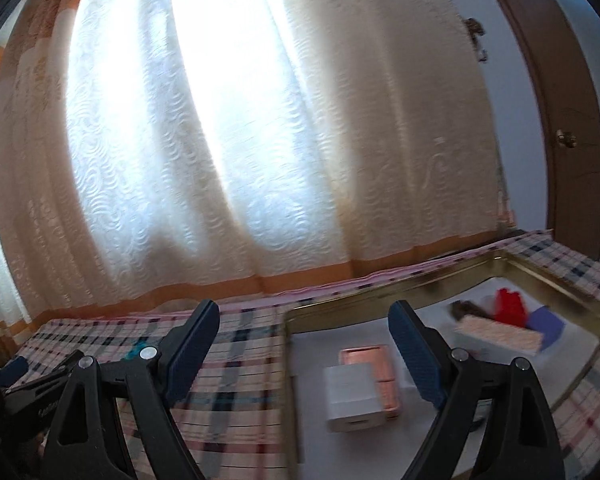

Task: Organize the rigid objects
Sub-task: 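Grasp the lime-green brick with right tool while left tool grasps the blue brick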

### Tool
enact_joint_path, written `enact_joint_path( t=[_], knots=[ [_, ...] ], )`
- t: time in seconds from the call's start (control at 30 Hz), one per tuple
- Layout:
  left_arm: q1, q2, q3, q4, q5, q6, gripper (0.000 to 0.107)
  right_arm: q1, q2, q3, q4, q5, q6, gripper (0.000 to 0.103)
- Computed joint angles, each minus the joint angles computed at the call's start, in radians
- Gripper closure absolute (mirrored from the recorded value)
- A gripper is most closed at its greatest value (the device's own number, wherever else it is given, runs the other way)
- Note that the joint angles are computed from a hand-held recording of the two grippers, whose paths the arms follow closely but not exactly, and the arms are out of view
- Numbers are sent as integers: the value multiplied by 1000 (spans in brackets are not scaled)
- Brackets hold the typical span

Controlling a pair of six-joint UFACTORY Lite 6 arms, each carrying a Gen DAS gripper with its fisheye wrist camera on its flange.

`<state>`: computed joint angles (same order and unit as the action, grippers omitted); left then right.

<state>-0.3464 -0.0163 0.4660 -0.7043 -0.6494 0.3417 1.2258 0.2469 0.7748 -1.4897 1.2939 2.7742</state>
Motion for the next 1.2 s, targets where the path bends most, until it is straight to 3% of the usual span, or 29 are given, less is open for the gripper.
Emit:
enact_joint_path(
  t=[0.27, 0.43, 0.63, 0.8, 0.9, 0.93, 1.0, 1.07, 1.2],
  knots=[
    [244, 101, 106, 106, 122, -101, 5, -58, 134, 193, -102, -134, -145, 15],
    [296, 143, 149, 110, 152, -75, 5, -130, 232, 357, -106, -332, -352, 15],
    [310, 186, 192, 105, 178, -14, 5, -264, 358, 552, 11, -694, -687, 15],
    [312, 189, 195, 128, 182, -28, 5, -297, 444, 668, 115, -759, -872, 15],
    [308, 189, 195, 127, 183, -21, 5, -325, 520, 788, 272, -780, -1098, 15],
    [305, 189, 195, 127, 182, -16, 5, -335, 540, 815, 322, -791, -1162, 17],
    [298, 185, 193, 120, 180, -4, 5, -349, 566, 853, 398, -810, -1256, 39],
    [292, 180, 189, 122, 177, 4, 5, -361, 577, 867, 432, -832, -1300, 47],
    [281, 169, 180, 124, 173, 14, 5, -363, 570, 851, 409, -851, -1276, 50]
  ],
)
